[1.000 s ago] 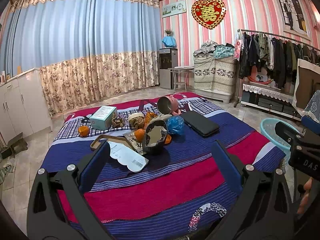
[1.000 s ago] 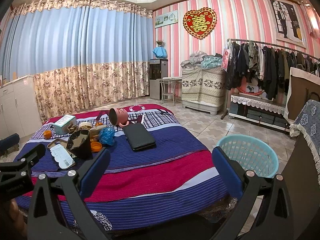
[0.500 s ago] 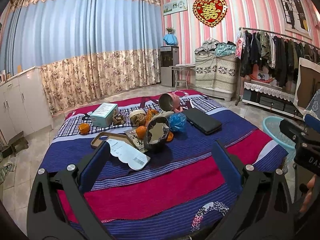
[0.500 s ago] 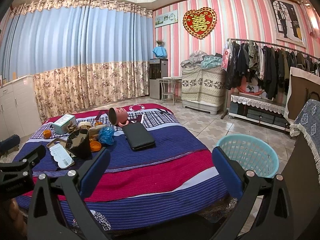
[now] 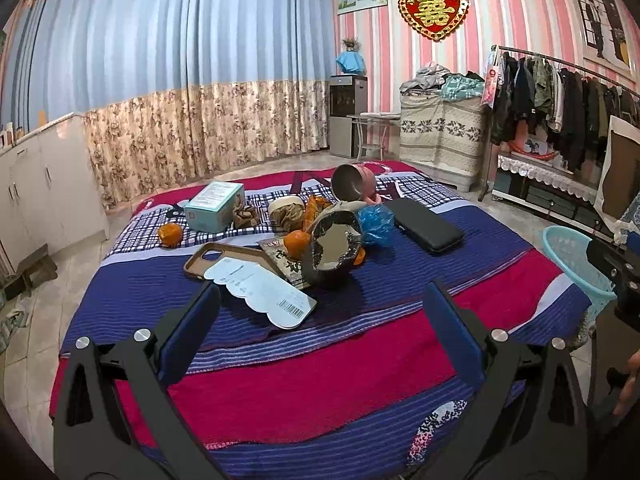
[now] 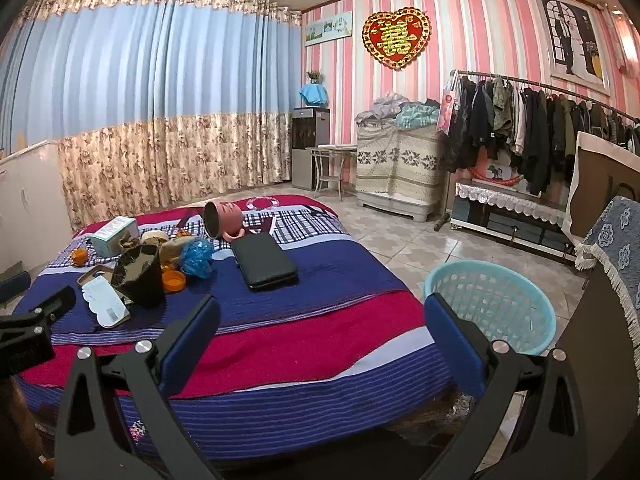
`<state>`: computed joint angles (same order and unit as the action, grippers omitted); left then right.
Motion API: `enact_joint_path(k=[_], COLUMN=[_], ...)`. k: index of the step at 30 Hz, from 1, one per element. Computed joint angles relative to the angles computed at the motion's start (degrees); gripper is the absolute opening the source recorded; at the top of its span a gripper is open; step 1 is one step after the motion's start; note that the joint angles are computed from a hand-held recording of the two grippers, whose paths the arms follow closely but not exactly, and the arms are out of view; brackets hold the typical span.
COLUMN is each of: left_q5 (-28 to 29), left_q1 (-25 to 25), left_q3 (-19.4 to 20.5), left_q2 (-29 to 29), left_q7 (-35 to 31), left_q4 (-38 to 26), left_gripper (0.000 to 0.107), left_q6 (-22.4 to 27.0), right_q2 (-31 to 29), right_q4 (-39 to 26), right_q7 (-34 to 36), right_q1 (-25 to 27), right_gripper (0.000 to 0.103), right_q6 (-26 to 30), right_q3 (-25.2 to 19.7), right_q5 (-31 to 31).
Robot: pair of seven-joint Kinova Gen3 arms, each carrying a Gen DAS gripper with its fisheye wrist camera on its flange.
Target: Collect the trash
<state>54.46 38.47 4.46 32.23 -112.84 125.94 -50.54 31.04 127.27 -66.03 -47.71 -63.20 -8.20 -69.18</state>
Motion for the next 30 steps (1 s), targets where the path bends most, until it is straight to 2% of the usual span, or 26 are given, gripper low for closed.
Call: enact_joint_path(k=[8, 19, 22, 25, 27, 30], left_q5=[-0.62, -0.95, 0.52, -0.91, -1.71, -4.39], left_q1=[-0.55, -3.15, -3.0, -4.39, -5.44, -8.38], left_q3=[-0.49, -1.8, -2.34, -2.55, -2.64, -2.91], left_q2=[1.07, 0.59, 0.56, 0.25, -0.12, -0.85], left_q7=[-0.07, 0.58, -0.9, -1.79, -1.74, -0.66], left_q4=[-0.44, 0.83, 1.1, 1.6, 1.92, 2.36], left_gripper=[0.098, 0.098, 0.098, 0.098, 0.098, 0.098], left_q6=[-0.2, -0.46, -1.83, -1.85, -1.6, 0.45], right_q2=[0.77, 2.8, 2.36, 1.35, 0.79, 1.65], right_q4=[-0.55, -2.15, -2.58, -4.61, -5.73, -9.14], right_q7=[0.26, 0.95, 1.72, 5.5, 7.16, 9.92], right_q1=[0.21, 0.13, 1.51, 2.73, 3.48, 2.28], right_gripper=[0.099, 0.099, 0.099, 0.099, 0.099, 0.099], right_q6=[0.19, -2.19, 0.36, 4.83, 7.43, 7.56], right_q3=[0.15, 0.32, 0.05, 0.27, 0.33, 0.92], right_q5=[0.07, -1.94, -0.67, -1.2, 0.7, -0.52])
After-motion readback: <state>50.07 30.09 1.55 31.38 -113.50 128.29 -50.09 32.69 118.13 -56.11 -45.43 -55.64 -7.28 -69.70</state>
